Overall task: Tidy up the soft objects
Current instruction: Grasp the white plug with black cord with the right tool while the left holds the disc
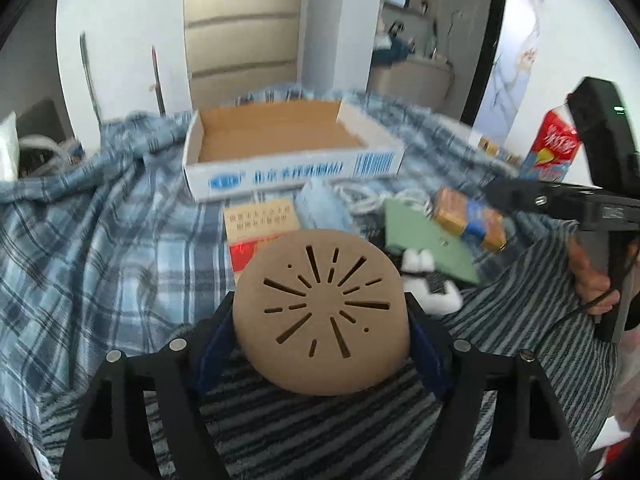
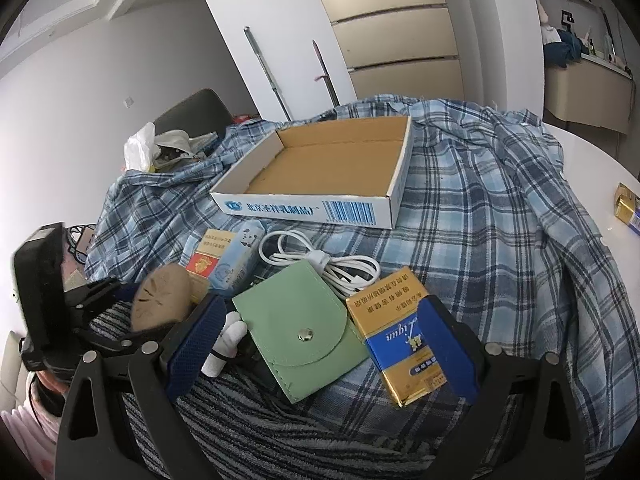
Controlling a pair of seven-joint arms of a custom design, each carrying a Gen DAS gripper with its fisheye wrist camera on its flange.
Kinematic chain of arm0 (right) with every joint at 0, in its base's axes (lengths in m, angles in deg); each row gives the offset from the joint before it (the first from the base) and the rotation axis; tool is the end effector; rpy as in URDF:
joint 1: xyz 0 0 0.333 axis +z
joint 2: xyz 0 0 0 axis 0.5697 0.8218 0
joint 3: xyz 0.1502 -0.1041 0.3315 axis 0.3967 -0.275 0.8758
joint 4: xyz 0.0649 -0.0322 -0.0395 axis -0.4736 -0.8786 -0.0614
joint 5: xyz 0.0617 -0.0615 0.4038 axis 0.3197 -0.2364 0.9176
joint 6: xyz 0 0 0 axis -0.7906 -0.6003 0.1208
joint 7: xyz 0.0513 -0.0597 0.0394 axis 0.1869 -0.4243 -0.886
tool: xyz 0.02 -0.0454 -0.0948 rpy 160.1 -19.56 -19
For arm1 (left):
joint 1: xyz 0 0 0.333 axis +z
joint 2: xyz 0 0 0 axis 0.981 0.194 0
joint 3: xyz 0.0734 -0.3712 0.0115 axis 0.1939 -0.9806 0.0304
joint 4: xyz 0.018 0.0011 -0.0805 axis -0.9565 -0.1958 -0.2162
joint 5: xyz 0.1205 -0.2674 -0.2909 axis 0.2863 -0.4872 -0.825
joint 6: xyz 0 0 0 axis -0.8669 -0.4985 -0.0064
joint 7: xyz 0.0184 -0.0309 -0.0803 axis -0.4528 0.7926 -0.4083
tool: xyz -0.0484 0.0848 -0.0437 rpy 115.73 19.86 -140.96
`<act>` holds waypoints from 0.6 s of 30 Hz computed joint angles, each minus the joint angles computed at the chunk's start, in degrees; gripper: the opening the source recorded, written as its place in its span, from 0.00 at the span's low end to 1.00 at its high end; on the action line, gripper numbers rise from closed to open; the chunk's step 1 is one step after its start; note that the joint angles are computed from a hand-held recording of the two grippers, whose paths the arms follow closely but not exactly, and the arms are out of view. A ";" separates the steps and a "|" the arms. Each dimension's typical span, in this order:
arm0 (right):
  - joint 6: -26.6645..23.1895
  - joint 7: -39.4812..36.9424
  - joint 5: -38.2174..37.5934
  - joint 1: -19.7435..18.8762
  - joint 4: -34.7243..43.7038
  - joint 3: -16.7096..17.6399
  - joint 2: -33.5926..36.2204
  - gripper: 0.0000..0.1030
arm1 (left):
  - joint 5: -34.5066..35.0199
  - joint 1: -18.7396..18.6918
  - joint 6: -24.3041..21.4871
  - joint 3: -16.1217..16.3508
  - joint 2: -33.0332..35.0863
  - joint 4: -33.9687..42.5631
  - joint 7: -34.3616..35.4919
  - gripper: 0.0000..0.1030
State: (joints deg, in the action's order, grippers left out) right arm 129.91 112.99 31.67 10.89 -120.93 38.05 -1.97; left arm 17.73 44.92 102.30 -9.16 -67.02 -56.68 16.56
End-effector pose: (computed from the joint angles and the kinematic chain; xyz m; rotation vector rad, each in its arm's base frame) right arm 0.6629 0.1820 0.4108 -1.8008 1.4794 -0.2441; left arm 0.5923 -0.3468 0.4000 -1.4647 2.1806 -0.9635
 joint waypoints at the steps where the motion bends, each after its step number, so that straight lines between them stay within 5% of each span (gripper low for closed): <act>1: -0.01 0.33 0.01 0.41 -0.08 -0.50 -0.39 0.94 | 0.42 -1.34 2.47 1.36 -0.38 -1.04 -0.29 0.77; 6: 1.82 2.39 -0.40 4.25 -1.98 -4.53 -4.28 0.94 | -4.66 -6.44 15.13 5.51 -1.86 -5.79 3.16 0.78; 8: 2.42 3.18 -1.21 5.57 -2.79 -5.52 -5.57 0.94 | -14.32 -14.34 18.43 12.12 -1.47 -6.41 8.90 0.78; 10: 2.59 3.35 -2.26 6.09 -3.26 -5.37 -6.26 0.94 | -17.45 -16.81 21.15 14.09 -1.48 -7.13 10.40 0.78; 15: 1.23 1.39 -4.59 8.62 -2.94 -5.49 -6.35 0.87 | -16.25 -10.11 23.81 7.36 -2.51 -8.42 9.70 0.78; 18: -3.22 -3.17 -2.73 4.37 -0.95 1.42 -2.23 0.79 | -18.42 -8.89 23.44 5.70 -2.55 -8.17 11.66 0.79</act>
